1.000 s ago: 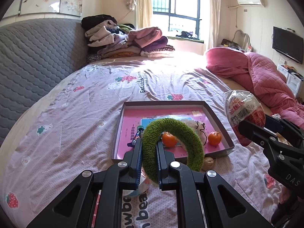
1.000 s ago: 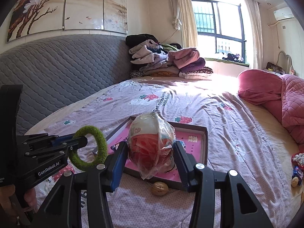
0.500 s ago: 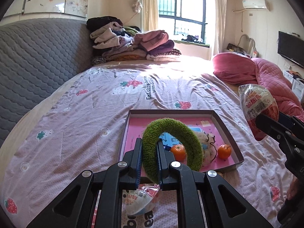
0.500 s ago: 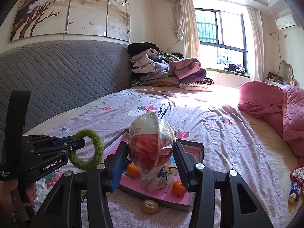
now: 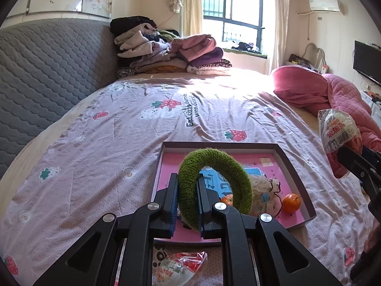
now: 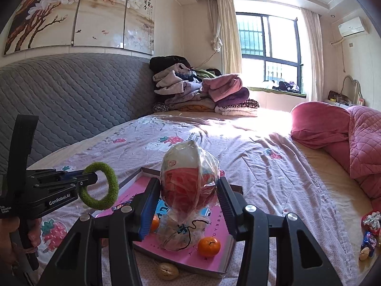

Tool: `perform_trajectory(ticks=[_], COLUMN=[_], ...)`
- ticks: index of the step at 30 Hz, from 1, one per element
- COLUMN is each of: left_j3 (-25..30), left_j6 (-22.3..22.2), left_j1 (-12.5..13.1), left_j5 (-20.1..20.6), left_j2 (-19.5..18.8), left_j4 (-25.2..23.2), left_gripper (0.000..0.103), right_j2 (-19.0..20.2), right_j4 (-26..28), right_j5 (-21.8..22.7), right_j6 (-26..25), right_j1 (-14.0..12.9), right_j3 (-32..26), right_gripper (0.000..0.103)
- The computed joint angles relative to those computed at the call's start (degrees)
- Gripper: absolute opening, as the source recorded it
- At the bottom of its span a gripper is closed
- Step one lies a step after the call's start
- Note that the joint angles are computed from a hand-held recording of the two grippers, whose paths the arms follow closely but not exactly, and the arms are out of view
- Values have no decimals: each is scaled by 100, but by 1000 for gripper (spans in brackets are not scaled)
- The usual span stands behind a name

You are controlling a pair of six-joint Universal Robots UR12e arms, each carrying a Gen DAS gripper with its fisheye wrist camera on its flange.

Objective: Organize objects
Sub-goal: 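Lift and carry the ring with left tool while right tool carries the egg to the tray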

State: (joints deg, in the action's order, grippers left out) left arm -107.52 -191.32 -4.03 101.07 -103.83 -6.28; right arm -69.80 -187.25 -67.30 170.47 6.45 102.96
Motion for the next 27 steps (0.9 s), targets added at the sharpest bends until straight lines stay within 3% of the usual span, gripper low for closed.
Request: perform_trajectory(ticks=[14,27], left_j3=[249,395], left_j6=[-133,-263], left_j1=[32,87], left_j5=[-108,-123], left_j2=[-306,-509], left_j4=[-189,-584], left_gripper=[15,15], right_j2=[243,451], right_j4=[2,455], right_j5=[-114,-333], right_j6=[-206,-475], right_j1=[73,194], right_j3=[-119,-233], right_gripper=[49,49])
